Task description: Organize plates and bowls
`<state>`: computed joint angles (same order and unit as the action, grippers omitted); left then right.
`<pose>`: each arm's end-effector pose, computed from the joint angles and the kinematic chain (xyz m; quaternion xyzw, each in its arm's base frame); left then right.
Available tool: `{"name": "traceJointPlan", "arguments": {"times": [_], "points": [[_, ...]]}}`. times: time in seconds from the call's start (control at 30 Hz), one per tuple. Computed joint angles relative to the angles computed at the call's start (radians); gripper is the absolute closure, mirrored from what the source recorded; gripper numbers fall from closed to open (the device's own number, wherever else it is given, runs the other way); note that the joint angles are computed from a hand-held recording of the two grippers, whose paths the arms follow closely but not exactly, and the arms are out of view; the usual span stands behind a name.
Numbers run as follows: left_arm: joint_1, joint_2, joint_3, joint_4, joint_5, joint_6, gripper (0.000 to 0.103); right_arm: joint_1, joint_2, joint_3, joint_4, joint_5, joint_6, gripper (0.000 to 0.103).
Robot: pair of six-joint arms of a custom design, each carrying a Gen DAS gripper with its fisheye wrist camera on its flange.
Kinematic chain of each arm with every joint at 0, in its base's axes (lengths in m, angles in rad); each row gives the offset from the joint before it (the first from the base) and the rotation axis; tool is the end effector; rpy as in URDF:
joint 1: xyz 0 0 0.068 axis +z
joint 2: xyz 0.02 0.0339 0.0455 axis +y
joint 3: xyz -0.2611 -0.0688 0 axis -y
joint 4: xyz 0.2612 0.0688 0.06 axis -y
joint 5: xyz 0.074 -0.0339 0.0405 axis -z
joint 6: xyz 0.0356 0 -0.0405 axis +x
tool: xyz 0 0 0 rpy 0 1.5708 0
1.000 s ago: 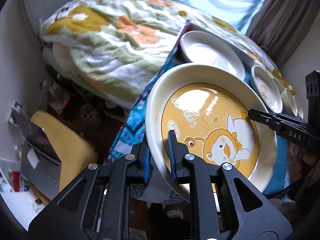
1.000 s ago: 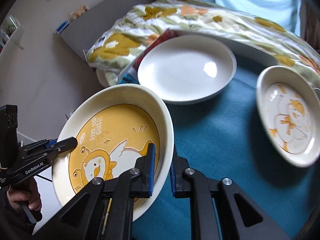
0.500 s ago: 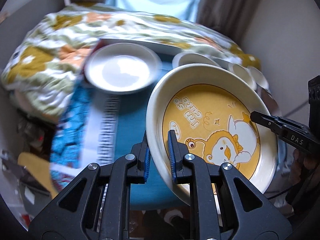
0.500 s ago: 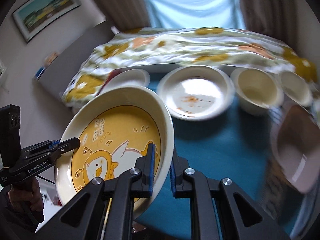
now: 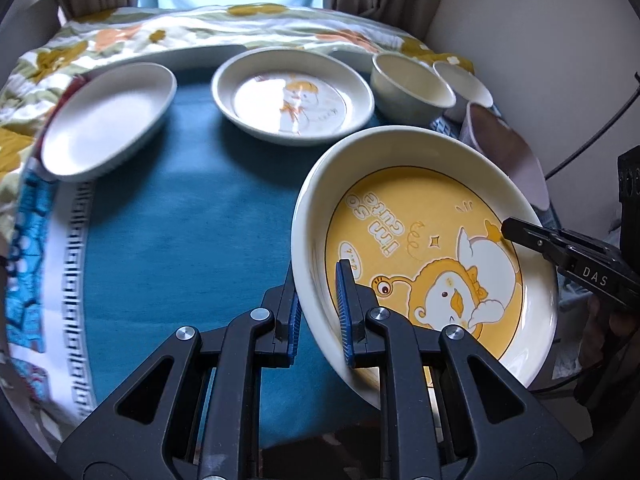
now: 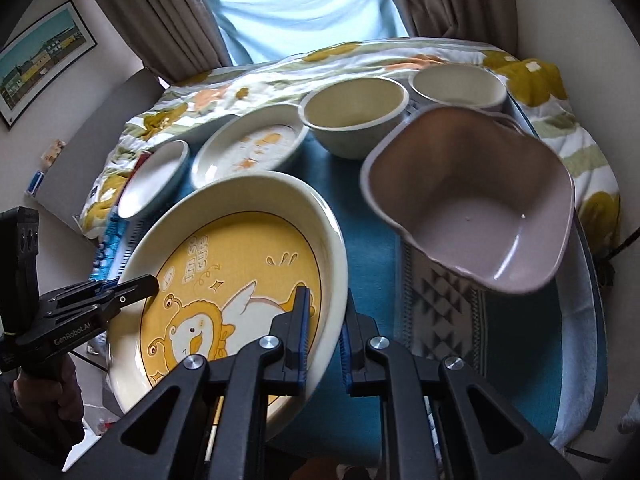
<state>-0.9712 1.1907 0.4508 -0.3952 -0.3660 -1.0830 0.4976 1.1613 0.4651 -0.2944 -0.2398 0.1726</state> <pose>0.1244 -0.1594 0.1269 -0.0929 0.9564 -0.0900 0.2620 0.1844 0.1098 0.1407 -0.1877 0.9333 0.2016 0.2305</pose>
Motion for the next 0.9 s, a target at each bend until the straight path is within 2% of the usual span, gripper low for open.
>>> {"name": "traceJointPlan", "arguments": {"times": [0.1,0.4,0.57,0.7,0.9], "points": [[0.034,0.079,-0.022,0.11,0.007,0.032,0.089,-0.038,0.056,-0.028,0.088,-0.022,-0.028,0.091],[0.039,0.196,-0.047,0.237,-0.024,0.054,0.089,-0.095,0.192,-0.086,0.296,-0.086,-0.067,0.091],[0.004,0.243,-0.032,0.238,-0.069,0.03,0.088,-0.097,0.187,-0.122,0.335,-0.094,-0.084,0.09],[-0.008,0.265,-0.016,0.226,-0.086,0.026,0.083,-0.105,0.182,-0.127,0.337,-0.1,-0.088,0.09],[-0.026,0.252,-0.009,0.185,-0.112,0.002,0.083,-0.136,0.138,-0.14,0.313,-0.121,-0.08,0.09]]}}
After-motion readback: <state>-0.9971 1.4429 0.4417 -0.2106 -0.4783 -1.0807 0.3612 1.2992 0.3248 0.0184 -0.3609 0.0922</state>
